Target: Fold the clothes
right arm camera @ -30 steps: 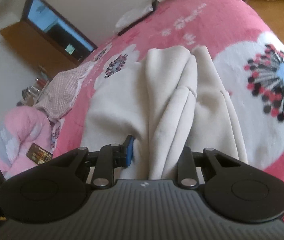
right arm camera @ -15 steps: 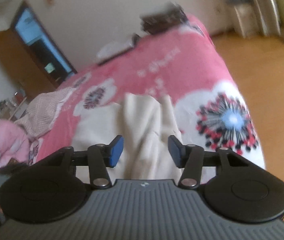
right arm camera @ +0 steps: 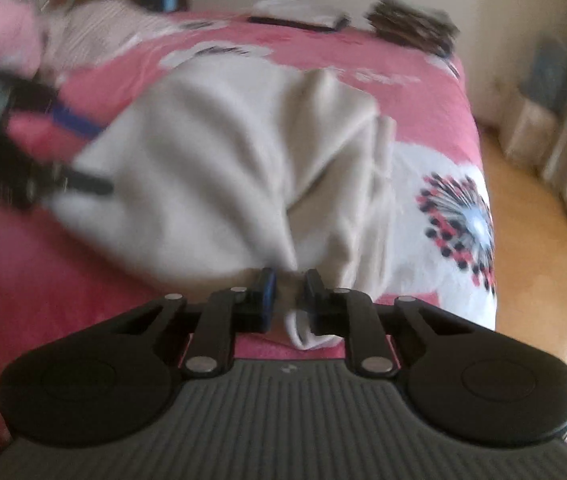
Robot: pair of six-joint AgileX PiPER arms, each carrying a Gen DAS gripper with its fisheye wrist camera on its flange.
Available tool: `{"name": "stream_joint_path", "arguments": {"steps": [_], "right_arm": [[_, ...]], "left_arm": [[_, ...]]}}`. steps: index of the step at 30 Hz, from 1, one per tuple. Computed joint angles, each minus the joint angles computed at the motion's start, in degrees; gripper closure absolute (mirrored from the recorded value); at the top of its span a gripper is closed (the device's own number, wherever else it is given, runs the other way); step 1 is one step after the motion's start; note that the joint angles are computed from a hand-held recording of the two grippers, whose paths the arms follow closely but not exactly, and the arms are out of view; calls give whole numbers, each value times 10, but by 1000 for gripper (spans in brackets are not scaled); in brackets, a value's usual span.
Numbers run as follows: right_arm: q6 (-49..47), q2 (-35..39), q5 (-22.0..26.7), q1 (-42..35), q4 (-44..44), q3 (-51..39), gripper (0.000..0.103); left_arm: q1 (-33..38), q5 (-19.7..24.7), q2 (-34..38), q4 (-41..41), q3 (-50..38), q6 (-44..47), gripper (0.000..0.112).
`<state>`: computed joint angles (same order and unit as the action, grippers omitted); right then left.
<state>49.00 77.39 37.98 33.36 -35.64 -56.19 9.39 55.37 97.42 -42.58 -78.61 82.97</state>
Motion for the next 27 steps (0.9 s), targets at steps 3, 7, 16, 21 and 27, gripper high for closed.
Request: {"name": "stream_joint_path", "arguments": {"steps": [3,7,16,21,27], "right_arm": [[-43,-12,39,-4,30,-32,89],[-104,-4,51,3,13,-88,89],[-211,132,115,-38,25,-143,97],[-217,138,124,-44,8,-253,97],[-258,216,50,-105,84,-372,97]], "left_arm": [[-3,-6,0,-1,3,-5,42],[-5,-10,0,-3,5,-9,42],[-7,-15,-4,2,10,-16,42],[-20,-35,-13,4,24,-22,41],[-21,-41,-16,8,29,-16,41]]}}
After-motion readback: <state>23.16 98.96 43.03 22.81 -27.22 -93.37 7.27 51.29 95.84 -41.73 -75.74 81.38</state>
